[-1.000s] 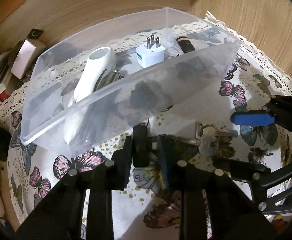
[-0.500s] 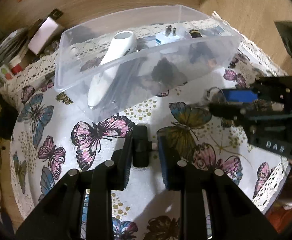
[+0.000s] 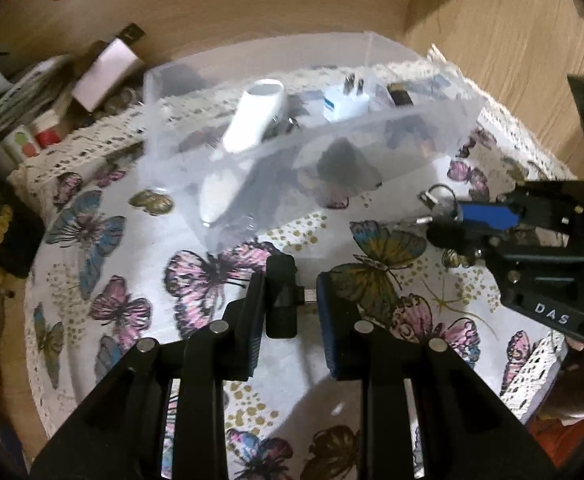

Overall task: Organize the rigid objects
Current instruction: 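Lower the black item into the box while the right tool releases the keys there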

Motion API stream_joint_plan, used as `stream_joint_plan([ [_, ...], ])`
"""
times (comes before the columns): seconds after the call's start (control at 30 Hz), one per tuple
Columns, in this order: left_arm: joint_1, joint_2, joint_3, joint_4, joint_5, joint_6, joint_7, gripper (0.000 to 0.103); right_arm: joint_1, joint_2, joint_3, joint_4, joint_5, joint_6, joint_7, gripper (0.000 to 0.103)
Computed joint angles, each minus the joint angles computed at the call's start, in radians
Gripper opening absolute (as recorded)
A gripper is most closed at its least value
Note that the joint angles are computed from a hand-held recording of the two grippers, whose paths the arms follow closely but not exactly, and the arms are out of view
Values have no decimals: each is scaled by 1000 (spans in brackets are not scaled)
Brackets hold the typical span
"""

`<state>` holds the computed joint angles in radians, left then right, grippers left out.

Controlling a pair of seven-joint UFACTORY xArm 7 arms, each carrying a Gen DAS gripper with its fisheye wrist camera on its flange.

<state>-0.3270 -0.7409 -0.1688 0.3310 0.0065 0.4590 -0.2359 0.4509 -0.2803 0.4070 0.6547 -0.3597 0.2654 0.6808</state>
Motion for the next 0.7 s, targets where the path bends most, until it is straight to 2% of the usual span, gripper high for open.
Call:
stream_joint_plan([
  [0.37, 3, -141, 4, 0, -14, 23, -11, 25, -29, -142, 31, -50, 3, -44, 21, 19],
  [0.7, 51, -137, -19, 61, 18, -24, -41, 25, -164, -222, 114, -13, -23, -78, 71, 19],
])
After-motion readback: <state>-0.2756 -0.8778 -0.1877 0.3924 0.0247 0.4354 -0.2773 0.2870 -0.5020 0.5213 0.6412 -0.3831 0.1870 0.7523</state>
